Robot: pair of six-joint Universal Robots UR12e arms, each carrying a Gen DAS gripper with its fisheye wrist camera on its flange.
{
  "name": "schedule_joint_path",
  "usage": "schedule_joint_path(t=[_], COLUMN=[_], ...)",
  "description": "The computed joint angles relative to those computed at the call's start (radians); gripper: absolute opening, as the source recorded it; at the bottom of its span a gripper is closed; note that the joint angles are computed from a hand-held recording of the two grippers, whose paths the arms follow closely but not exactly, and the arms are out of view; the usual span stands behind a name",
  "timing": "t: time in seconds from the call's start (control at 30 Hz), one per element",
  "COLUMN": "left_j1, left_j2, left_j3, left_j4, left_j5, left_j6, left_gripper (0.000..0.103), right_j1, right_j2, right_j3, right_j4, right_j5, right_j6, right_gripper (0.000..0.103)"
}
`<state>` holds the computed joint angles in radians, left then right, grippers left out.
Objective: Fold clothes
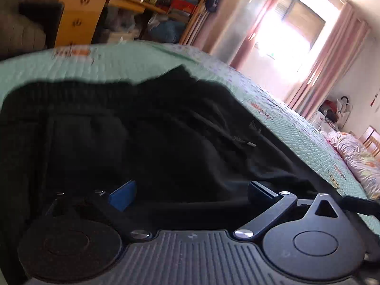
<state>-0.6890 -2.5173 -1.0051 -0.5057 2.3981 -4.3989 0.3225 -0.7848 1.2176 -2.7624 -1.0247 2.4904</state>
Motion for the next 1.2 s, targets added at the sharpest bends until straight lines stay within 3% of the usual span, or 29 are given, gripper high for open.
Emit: schedule_joint_path(t=[0.07, 0.1, 0.17, 0.23, 0.33, 0.37, 0.43, 0.5, 0.53, 0.57, 0.6, 0.63, 0.67, 0.73, 0.77, 0.83, 0.9, 0.97, 1.0, 1.07, 1.13, 1.2], left_j1=[0.003, 0.003, 0.006, 0.002, -0.005, -0.007, -0.008, -0.013, -0.017, -0.021, -0.022, -0.023, -0.022, -0.021, -0.02, -0.019, -0.017, -0.016, -0.016, -0.017, -0.018, -0.02], left_j2=[0.012, 0.015, 0.028, 0.031, 0.034, 0.036, 0.038, 0.038, 0.04, 0.043, 0.049, 0.055, 0.057, 0.058, 0.055, 0.048, 0.043, 0.041, 0.041, 0.038, 0.033, 0.025], left_j3=[0.002, -0.005, -0.044, -0.051, -0.056, -0.06, -0.07, -0.074, -0.071, -0.07, -0.083, -0.102, -0.124, -0.131, -0.122, -0.101, -0.088, -0.084, -0.082, -0.072, -0.056, -0.037], left_j4=[-0.061, -0.067, -0.003, 0.005, 0.004, 0.013, 0.042, 0.047, 0.001, -0.054, -0.068, -0.039, 0.029, 0.052, 0.034, -0.001, -0.017, -0.019, -0.025, -0.047, -0.078, -0.119], left_j5=[-0.012, -0.006, -0.013, -0.012, -0.007, -0.005, 0.001, 0.023, 0.051, 0.083, 0.098, 0.099, 0.097, 0.095, 0.094, 0.091, 0.083, 0.079, 0.079, 0.082, 0.092, 0.104], left_j6=[0.041, 0.056, 0.055, 0.063, 0.074, 0.074, 0.065, 0.039, -0.009, -0.065, -0.106, -0.125, -0.121, -0.12, -0.113, -0.092, -0.071, -0.056, -0.056, -0.061, -0.068, -0.072], left_gripper=[0.1, 0.099, 0.099, 0.099, 0.099, 0.099, 0.098, 0.094, 0.094, 0.086, 0.078, 0.079, 0.08, 0.08, 0.081, 0.086, 0.089, 0.09, 0.09, 0.091, 0.091, 0.091], right_j1=[0.011, 0.001, -0.023, -0.055, -0.052, -0.042, -0.019, 0.02, 0.041, 0.06, 0.078, 0.09, 0.098, 0.11, 0.098, 0.052, 0.007, -0.045, -0.058, -0.061, -0.061, -0.041], right_j2=[0.015, 0.013, 0.002, -0.023, -0.062, -0.067, -0.056, -0.01, 0.021, 0.061, 0.105, 0.144, 0.174, 0.239, 0.252, 0.262, 0.236, 0.226, 0.216, 0.18, 0.166, 0.207], right_j3=[-0.025, -0.016, 0.004, 0.021, 0.052, 0.055, 0.031, -0.06, -0.122, -0.2, -0.285, -0.364, -0.432, -0.574, -0.605, -0.634, -0.586, -0.579, -0.568, -0.502, -0.455, -0.506], right_j4=[0.074, 0.09, 0.13, 0.201, 0.181, 0.153, 0.096, 0.117, 0.149, 0.202, 0.269, 0.358, 0.459, 0.645, 0.707, 0.787, 0.736, 0.785, 0.783, 0.656, 0.518, 0.44], right_j5=[-0.055, -0.043, -0.015, 0.002, -0.103, -0.101, -0.026, 0.043, 0.066, 0.073, 0.069, 0.053, 0.013, -0.073, -0.077, -0.013, -0.032, 0.031, 0.026, -0.039, 0.036, 0.102], right_j6=[-0.029, -0.038, -0.057, -0.021, 0.085, 0.088, 0.054, -0.015, -0.063, -0.12, -0.165, -0.204, -0.234, -0.28, -0.291, -0.258, -0.178, -0.064, 0.011, 0.098, 0.131, 0.164], right_gripper=[0.102, 0.102, 0.102, 0.102, 0.102, 0.102, 0.102, 0.102, 0.102, 0.103, 0.103, 0.103, 0.103, 0.102, 0.102, 0.102, 0.103, 0.103, 0.103, 0.103, 0.103, 0.103])
